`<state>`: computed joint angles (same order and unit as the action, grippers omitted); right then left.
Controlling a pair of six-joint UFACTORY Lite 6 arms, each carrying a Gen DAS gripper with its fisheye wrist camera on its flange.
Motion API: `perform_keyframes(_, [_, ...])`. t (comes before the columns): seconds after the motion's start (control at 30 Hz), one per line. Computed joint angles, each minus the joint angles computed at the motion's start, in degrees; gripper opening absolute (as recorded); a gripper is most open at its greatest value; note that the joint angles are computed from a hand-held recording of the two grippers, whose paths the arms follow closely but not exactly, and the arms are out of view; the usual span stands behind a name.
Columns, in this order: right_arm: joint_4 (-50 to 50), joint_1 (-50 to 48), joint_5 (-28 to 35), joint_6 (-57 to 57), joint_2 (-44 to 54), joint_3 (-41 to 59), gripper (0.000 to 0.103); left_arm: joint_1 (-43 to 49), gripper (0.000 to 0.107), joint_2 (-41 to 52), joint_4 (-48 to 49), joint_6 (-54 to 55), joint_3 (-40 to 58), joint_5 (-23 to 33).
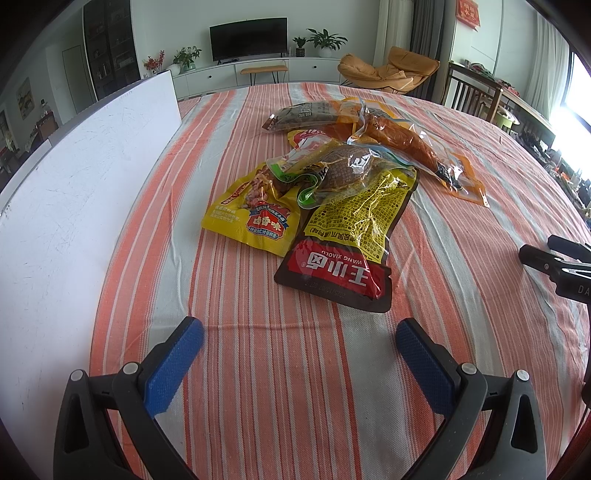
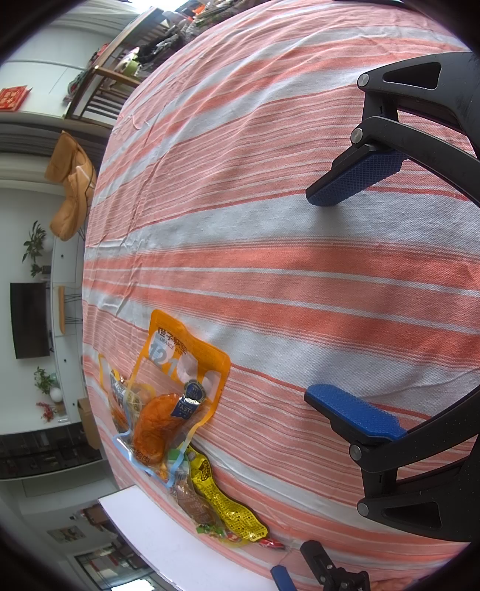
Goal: Organize snacks
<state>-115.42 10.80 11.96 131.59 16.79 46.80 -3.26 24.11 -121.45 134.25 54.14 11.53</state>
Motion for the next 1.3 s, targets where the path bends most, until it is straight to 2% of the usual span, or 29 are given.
perform_keyframes(1.3, [-0.2, -0.1, 0.0, 0.1, -0.1, 0.0, 0.099, 0.0, 0.103, 0.1, -0.3, 0.3, 0.1, 0.0])
